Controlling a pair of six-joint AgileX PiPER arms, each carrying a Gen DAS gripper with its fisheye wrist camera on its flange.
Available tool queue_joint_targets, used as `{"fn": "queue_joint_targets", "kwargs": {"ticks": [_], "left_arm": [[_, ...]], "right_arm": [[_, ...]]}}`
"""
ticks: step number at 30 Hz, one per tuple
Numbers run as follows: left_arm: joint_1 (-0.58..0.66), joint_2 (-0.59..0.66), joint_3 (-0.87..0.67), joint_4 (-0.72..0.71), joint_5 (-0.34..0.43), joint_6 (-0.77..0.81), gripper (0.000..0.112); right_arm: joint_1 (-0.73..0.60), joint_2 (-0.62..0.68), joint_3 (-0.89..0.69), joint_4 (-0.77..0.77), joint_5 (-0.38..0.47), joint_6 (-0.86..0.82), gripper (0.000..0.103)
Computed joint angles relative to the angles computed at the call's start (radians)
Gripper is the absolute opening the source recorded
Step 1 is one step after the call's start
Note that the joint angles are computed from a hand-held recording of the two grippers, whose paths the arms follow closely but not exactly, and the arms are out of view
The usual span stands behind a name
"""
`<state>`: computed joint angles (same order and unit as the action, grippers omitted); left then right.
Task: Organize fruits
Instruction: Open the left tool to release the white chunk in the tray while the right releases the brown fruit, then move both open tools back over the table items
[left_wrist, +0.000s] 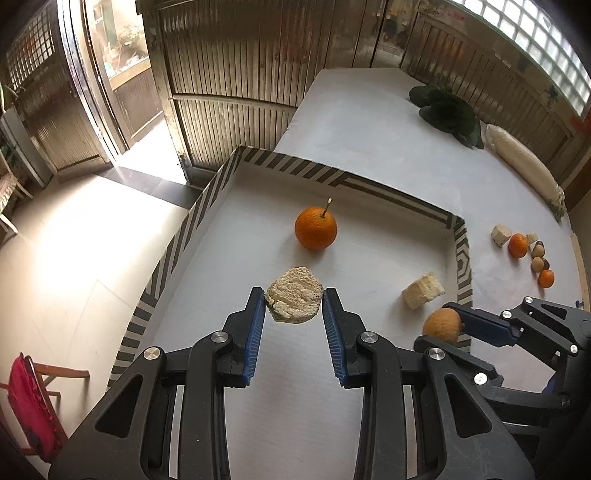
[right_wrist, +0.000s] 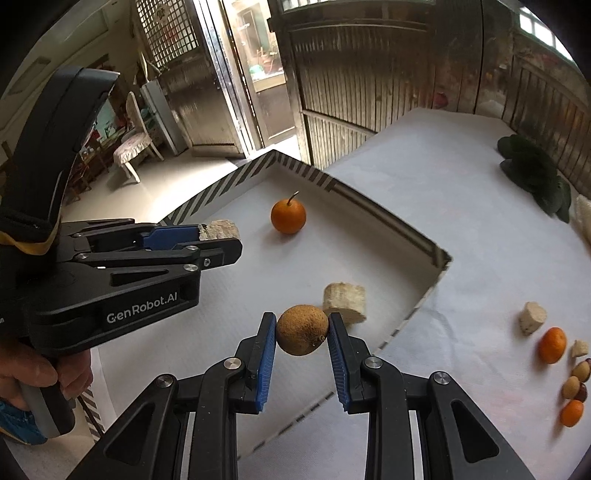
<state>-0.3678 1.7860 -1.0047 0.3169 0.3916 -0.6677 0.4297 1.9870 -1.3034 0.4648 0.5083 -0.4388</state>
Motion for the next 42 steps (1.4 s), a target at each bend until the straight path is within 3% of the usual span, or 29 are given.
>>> {"fn": "queue_joint_targets", "kwargs": {"ticks": [20,28,30,32,34,42], "left_arm": [[0.011,0.081,-0.05,-0.089,-0.006,0.128,0.031],[0.025,0.102,-0.075,-0.167,0.012,0.197,0.033],[0.029,0.104,-0.077,-0.171,0.02,0.206,0.038],[0.032,0.099,-0.072,-0.163,0.017,0.195,0.057],[0.035,0.08,-0.057,-0.15,0.001,0.177,0.062],[-0.005,0.043,-0.053,-0.029,0.01,0.046,0.062]], "right_arm": [[0.034,0.108,-0.114,-0.085,0.055,0.071,0.027],[0.012,0.096,-0.085,0.012,0.048,-0.023,0.029],[0.009,0.089,-0.075,0.028,0.041,-0.033,0.03],[0.007,0.08,-0.068,0.037,0.035,-0.035,0.034],[-0.001,0.062,-0.049,0.068,0.025,-0.06,0.034],[-0.044,-0.041,0.053,0.167,-0.04,-0.152,0.034]]}}
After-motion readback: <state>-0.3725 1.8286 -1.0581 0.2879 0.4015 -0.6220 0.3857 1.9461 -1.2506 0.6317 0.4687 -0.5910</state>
